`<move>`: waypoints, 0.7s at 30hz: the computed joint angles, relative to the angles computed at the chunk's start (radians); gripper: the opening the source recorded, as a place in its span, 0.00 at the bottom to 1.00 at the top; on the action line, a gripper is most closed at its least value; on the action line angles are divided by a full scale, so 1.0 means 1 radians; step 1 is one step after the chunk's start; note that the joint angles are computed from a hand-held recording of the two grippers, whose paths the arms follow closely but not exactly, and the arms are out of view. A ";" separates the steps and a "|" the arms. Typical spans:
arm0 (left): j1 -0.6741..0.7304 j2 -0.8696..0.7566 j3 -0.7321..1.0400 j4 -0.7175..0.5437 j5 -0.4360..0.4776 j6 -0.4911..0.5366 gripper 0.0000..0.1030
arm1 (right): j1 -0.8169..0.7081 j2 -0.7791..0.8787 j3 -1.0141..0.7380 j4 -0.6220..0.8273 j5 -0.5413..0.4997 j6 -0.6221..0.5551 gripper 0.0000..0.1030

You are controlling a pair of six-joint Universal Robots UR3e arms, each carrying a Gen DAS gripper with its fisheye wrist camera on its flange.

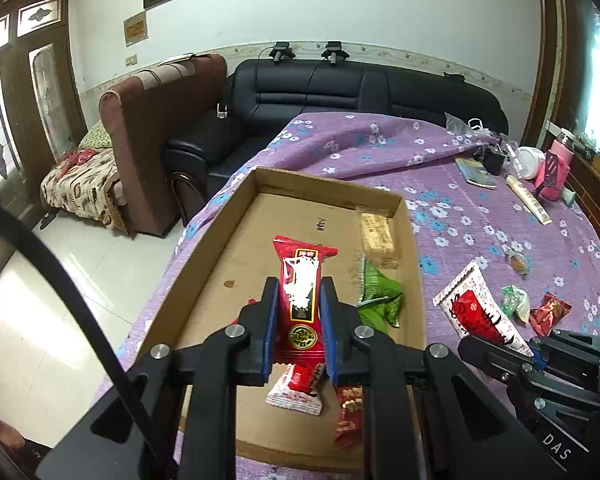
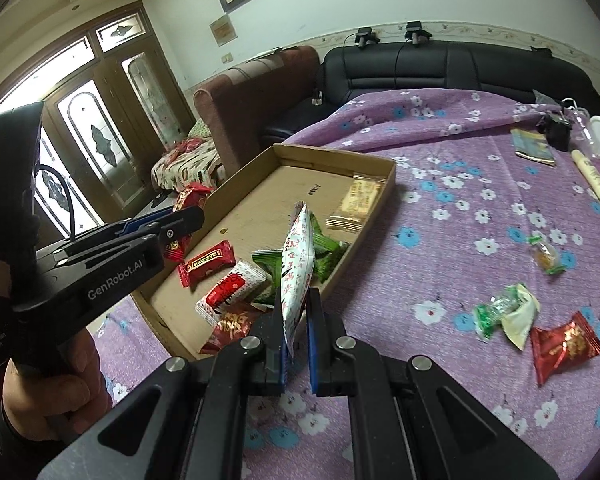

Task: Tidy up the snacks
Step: 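Bring the held red bar and white packet over the tray, then open the left tool over the tray while the right tool releases the white packet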

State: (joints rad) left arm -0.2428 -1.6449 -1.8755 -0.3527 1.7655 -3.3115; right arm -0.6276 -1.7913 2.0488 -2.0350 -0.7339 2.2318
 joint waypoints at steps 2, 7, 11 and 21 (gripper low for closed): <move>0.008 -0.001 -0.001 -0.001 -0.002 0.002 0.21 | 0.023 0.025 -0.009 -0.031 -0.007 0.026 0.05; 0.038 0.005 -0.013 0.002 -0.015 0.010 0.21 | 0.071 0.079 -0.039 -0.099 -0.022 0.080 0.05; 0.064 -0.002 -0.012 0.001 -0.031 0.012 0.21 | 0.113 0.140 -0.075 -0.171 -0.044 0.133 0.05; 0.133 -0.035 0.023 -0.015 -0.093 0.036 0.21 | 0.205 0.299 -0.195 -0.278 -0.102 0.238 0.05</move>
